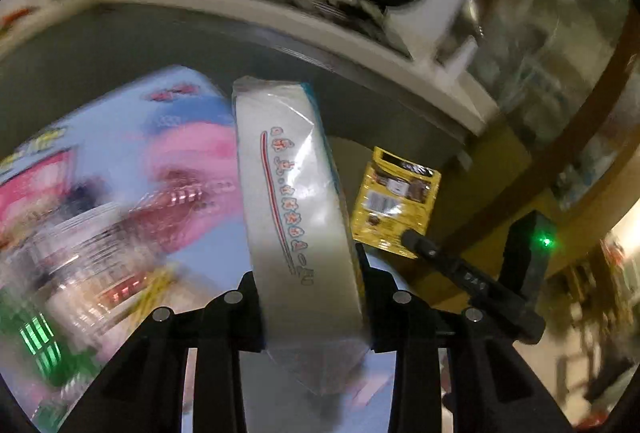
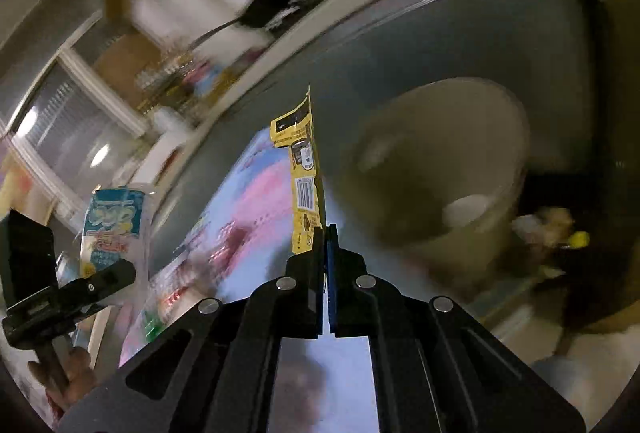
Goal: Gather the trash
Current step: 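Carry both held items over the beige bin and open both tools, then bring both open tools back over the table pile, then grasp the clear plastic bottle with the left tool while the right tool grasps the brown box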
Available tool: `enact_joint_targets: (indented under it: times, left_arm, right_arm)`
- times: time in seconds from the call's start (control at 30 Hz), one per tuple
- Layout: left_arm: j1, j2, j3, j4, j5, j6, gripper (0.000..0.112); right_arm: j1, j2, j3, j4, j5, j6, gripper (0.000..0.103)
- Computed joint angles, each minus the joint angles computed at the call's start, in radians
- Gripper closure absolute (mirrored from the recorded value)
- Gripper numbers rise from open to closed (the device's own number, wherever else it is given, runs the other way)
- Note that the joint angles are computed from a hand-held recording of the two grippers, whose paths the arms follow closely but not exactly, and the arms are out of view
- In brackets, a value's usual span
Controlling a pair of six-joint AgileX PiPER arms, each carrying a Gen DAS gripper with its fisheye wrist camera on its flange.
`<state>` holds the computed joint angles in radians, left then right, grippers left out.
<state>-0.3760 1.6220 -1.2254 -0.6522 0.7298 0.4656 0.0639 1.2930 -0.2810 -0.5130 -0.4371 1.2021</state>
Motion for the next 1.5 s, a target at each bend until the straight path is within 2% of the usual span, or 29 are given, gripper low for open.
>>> enact_joint_targets:
  times: [0.03,0.07,0.13,0.17,0.2,0.23,0.27,0.3,0.33,0.37,0.47,0.57,0.63,0.73,0.83,0.93,1.0,1.03,1.1,1.2,1.33,1.4,1.5]
  left_arm:
    - [-0.039,0.097,-0.100,0.031,0.017,-0.043,0.078]
    - [-0.089,0.197,-0.200,0.067,0.003,-0.117,0.078]
    - [-0.142,0.356,-0.399,0.147,0.075,-0.207,0.077]
    - [-0.163,0.429,-0.491,0.181,0.108,-0.250,0.073]
    - [-0.175,0.475,-0.548,0.209,0.122,-0.281,0.066]
    - [-0.190,0.508,-0.589,0.239,0.125,-0.314,0.046]
    - [-0.205,0.533,-0.611,0.286,0.108,-0.362,0.028]
    - [-0.219,0.539,-0.606,0.343,0.065,-0.424,0.026]
    - [-0.227,0.538,-0.600,0.376,0.038,-0.460,0.026]
    - [-0.225,0.530,-0.587,0.382,0.028,-0.469,0.026]
    - [-0.196,0.434,-0.452,0.336,-0.041,-0.437,0.026]
    - [-0.166,0.207,-0.152,0.267,-0.192,-0.340,0.026]
    - [-0.150,0.098,-0.005,0.220,-0.260,-0.262,0.026]
    - [-0.121,-0.121,0.245,0.151,-0.309,-0.158,0.023]
    - [-0.016,-0.292,0.406,0.060,-0.257,-0.032,0.023]
    - [0.134,-0.431,0.512,0.055,-0.174,0.033,0.024]
    - [0.310,-0.516,0.566,0.008,-0.071,0.143,0.024]
    - [0.389,-0.516,0.572,-0.033,-0.025,0.218,0.024]
    - [0.587,-0.553,0.605,-0.064,0.078,0.340,0.024]
    - [0.856,-0.542,0.622,-0.093,0.179,0.509,0.024]
    - [1.117,-0.397,0.579,-0.142,0.304,0.601,0.024]
    - [1.167,-0.326,0.556,-0.157,0.325,0.591,0.024]
    - [1.143,-0.285,0.551,-0.175,0.323,0.571,0.024]
  right_arm:
    - [-0.088,0.034,-0.002,-0.100,-0.031,0.050,0.102]
    - [-0.163,0.089,-0.021,-0.173,-0.052,0.085,0.102]
    - [-0.255,0.200,-0.072,-0.280,-0.094,0.156,0.101]
    - [-0.281,0.233,-0.082,-0.301,-0.111,0.163,0.099]
    - [-0.267,0.260,-0.104,-0.300,-0.100,0.177,0.097]
    - [-0.275,0.300,-0.127,-0.323,-0.114,0.194,0.095]
    - [-0.274,0.323,-0.141,-0.339,-0.125,0.216,0.083]
    - [-0.280,0.336,-0.140,-0.340,-0.146,0.219,0.071]
    - [-0.303,0.347,-0.147,-0.347,-0.162,0.210,0.064]
    - [-0.339,0.344,-0.123,-0.326,-0.191,0.162,0.055]
    - [-0.308,0.294,-0.079,-0.191,-0.196,0.044,0.054]
    - [-0.270,0.201,-0.026,-0.132,-0.201,0.024,0.054]
    - [-0.180,0.137,0.014,-0.017,-0.190,-0.048,0.054]
    - [0.010,0.062,0.035,0.150,-0.140,-0.140,0.054]
    - [0.194,0.070,0.009,0.275,-0.111,-0.216,0.054]
    - [0.333,0.153,-0.071,0.254,-0.100,-0.177,0.054]
    - [0.378,0.222,-0.133,0.182,-0.103,-0.099,0.054]
    - [0.407,0.258,-0.170,0.163,-0.103,-0.072,0.054]
    - [0.453,0.290,-0.227,0.204,-0.067,-0.100,0.054]
    - [0.487,0.346,-0.326,0.231,-0.016,-0.113,0.054]
    - [0.475,0.421,-0.464,0.101,0.058,0.013,0.054]
    - [0.470,0.452,-0.501,0.012,0.063,0.098,0.054]
    - [0.494,0.476,-0.531,-0.054,0.086,0.168,0.054]
